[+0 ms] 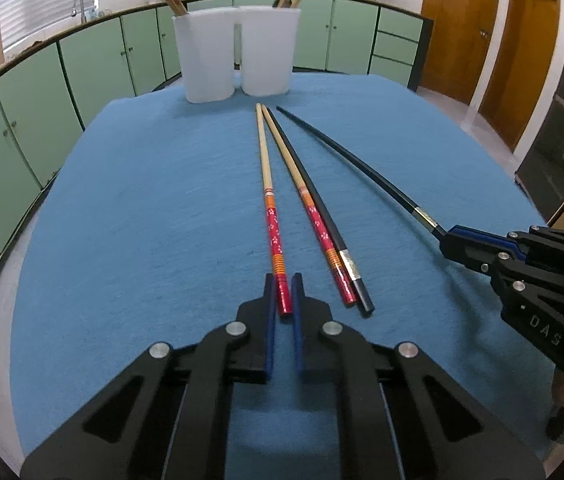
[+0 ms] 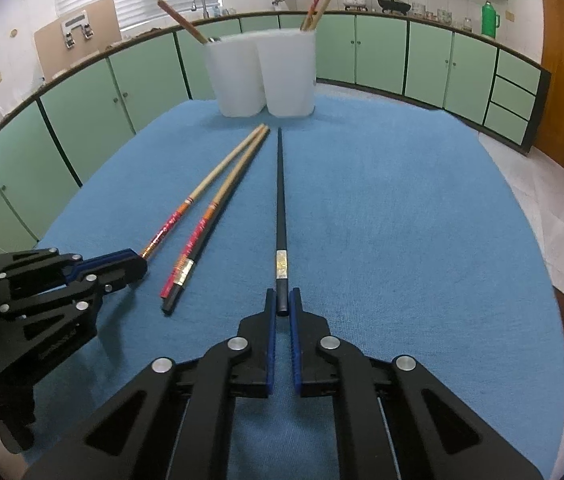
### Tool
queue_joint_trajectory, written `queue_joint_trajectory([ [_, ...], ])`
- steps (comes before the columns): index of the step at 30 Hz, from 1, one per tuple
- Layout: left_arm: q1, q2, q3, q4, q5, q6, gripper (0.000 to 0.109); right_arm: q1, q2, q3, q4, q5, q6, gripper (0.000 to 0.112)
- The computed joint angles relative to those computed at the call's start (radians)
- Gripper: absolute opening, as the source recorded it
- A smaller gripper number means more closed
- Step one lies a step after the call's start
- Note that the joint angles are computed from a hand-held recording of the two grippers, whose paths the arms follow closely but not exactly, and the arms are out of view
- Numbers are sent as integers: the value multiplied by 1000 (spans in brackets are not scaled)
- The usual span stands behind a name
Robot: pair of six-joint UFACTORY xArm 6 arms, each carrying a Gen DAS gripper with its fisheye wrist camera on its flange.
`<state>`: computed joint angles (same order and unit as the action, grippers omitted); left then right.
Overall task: Organize utensils
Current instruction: 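Lift both chopsticks and carry them over the white holder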
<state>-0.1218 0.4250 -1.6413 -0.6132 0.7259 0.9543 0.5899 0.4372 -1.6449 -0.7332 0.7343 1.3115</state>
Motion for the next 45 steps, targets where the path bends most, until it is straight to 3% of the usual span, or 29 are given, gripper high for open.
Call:
queue_joint_trajectory([
  [14,51,-78,-94,-124,63,68,5,19,-105,-46,-117,116,-3,6],
  [20,66,-99,-113,-175,71,87,5,15,-123,-62,-129,133,-12,6],
  [29,78,-44,-291,-248,134,108,5,-10,-123,-127,-148,90,-46,6],
  [36,69,11,-402,-259,151,114,5,-43,-61,-276,-66,71,-185,6],
  [45,64,130,-619,-255,212,57,5,-58,117,-626,55,147,-432,6],
])
